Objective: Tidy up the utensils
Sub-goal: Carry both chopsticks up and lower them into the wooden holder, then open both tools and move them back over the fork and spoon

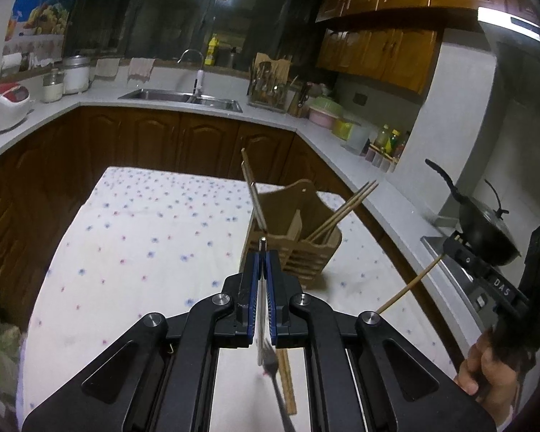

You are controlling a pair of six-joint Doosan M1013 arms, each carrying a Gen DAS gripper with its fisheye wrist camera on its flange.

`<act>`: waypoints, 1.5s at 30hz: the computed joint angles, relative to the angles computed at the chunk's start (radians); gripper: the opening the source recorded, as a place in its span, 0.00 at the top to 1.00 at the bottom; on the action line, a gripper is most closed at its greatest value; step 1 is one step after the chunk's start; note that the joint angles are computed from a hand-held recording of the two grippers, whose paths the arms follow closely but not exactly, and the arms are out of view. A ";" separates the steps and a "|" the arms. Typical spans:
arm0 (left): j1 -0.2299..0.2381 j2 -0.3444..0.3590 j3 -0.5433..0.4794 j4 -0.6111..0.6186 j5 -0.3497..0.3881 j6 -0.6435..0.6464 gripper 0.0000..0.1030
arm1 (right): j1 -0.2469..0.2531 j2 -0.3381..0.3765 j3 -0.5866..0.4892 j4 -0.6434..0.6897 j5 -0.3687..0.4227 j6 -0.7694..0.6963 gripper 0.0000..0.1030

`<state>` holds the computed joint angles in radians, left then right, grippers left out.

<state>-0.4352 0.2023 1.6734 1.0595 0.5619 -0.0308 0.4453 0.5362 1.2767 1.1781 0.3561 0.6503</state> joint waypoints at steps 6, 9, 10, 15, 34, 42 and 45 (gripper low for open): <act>0.005 0.019 -0.054 0.058 0.009 -0.001 0.96 | 0.003 0.017 -0.042 0.019 -0.012 -0.025 0.95; 0.011 0.030 -0.080 0.101 0.013 -0.018 0.96 | 0.004 0.029 -0.074 0.058 -0.027 -0.064 0.95; 0.015 0.037 -0.096 0.120 0.016 -0.025 0.96 | 0.004 0.035 -0.090 0.071 -0.036 -0.075 0.95; 0.037 0.071 -0.162 0.190 0.023 -0.070 0.96 | 0.008 0.065 -0.164 0.145 -0.077 -0.131 0.95; 0.105 0.232 -0.265 0.083 -0.010 -0.061 0.96 | 0.042 0.197 -0.321 -0.190 -0.157 0.152 0.95; 0.100 0.243 -0.260 0.031 -0.008 0.008 0.95 | 0.035 0.235 -0.358 -0.420 -0.055 0.410 0.95; 0.101 0.243 -0.266 -0.004 -0.005 0.044 0.95 | 0.036 0.236 -0.360 -0.456 -0.044 0.446 0.95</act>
<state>-0.3338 0.4450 1.4075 1.0559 0.5568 0.0136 0.4811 0.7724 0.9164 0.7218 0.3121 1.0959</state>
